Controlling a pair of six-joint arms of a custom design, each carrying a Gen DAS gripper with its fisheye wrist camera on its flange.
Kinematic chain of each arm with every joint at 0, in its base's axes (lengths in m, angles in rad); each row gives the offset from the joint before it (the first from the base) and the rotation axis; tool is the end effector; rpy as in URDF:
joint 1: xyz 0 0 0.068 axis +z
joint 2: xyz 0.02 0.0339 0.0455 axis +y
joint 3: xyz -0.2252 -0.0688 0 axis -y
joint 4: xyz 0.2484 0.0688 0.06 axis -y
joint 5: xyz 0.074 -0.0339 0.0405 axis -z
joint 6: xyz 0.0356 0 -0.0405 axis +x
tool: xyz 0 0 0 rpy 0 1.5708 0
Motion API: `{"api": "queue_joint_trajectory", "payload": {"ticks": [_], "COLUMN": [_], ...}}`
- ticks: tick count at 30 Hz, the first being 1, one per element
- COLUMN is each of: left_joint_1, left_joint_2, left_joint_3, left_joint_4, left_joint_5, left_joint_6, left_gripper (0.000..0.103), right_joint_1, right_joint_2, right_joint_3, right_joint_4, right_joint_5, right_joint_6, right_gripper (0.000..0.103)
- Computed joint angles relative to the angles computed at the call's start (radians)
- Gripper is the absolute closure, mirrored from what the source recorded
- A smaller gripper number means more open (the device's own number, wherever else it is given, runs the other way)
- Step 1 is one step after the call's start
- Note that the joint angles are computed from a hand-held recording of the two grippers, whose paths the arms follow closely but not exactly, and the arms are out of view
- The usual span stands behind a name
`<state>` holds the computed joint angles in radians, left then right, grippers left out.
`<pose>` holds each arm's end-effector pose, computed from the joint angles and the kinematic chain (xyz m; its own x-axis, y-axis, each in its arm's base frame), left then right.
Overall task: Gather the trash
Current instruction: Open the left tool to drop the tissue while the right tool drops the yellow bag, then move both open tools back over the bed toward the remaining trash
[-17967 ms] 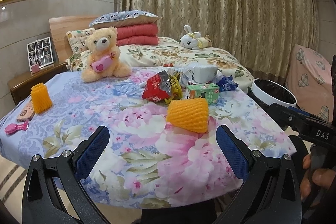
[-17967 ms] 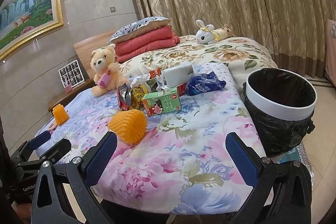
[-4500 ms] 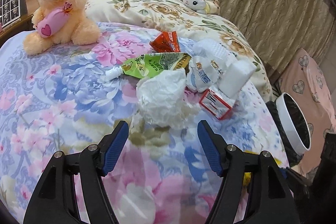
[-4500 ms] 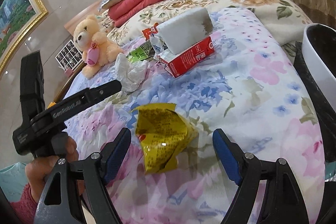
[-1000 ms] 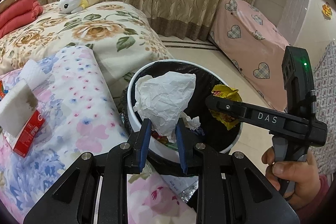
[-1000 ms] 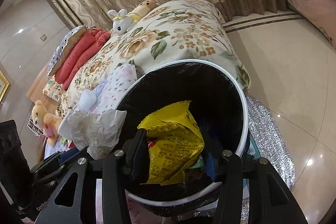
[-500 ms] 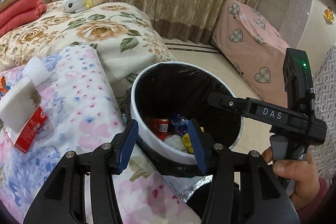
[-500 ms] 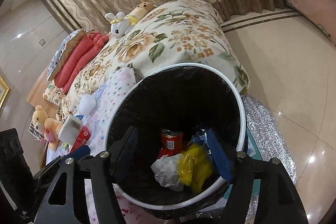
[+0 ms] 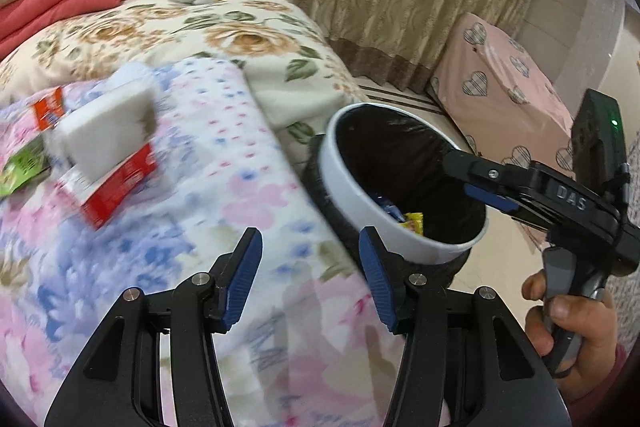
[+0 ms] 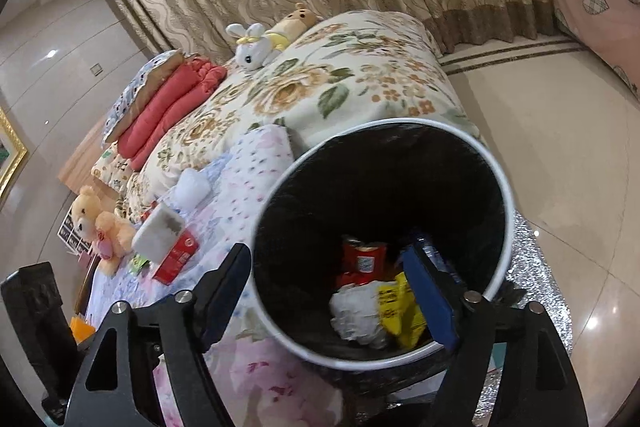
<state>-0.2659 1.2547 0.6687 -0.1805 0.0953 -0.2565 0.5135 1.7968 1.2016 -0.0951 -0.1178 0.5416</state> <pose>0.2586 -0.0739 0.1643 -0.7305 -0.0628 -0.6800 0.1472 0.9579 -0.2466 0.3412 0.1972 0.1738 -0.7674 0.1549 -0.6221 -0.1997 0.8643 0.4616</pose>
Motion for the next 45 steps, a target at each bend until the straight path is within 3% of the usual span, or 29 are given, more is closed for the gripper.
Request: {"api": "queue_joint_trajectory", "payload": {"ticks": [22,36,45], "left_joint_1": [0.462,0.685,0.768], "left_joint_2": [-0.288,-0.245,-0.12], "left_joint_3": [-0.239,-0.239,-0.171], "left_joint_4": [-0.111,-0.112,-0.087], "left_joint_5": [0.171,0.253,0.267], "left_joint_6": [0.138,0.237,0.312], "left_gripper": [0.051,0.051,0.048], "right_joint_1": [0.252,0.32,0.344], "right_joint_2": [0.145,0.286,0.374], "right_joint_3": [0.167,0.305,0.41], "right_joint_4": [-0.024,-0.057,-0.089], "right_joint_5": [0.046,0.037,0.025], "right_joint_6": [0.035,0.059,0.067], "right_gripper": [0.014,0.014,0.014]}}
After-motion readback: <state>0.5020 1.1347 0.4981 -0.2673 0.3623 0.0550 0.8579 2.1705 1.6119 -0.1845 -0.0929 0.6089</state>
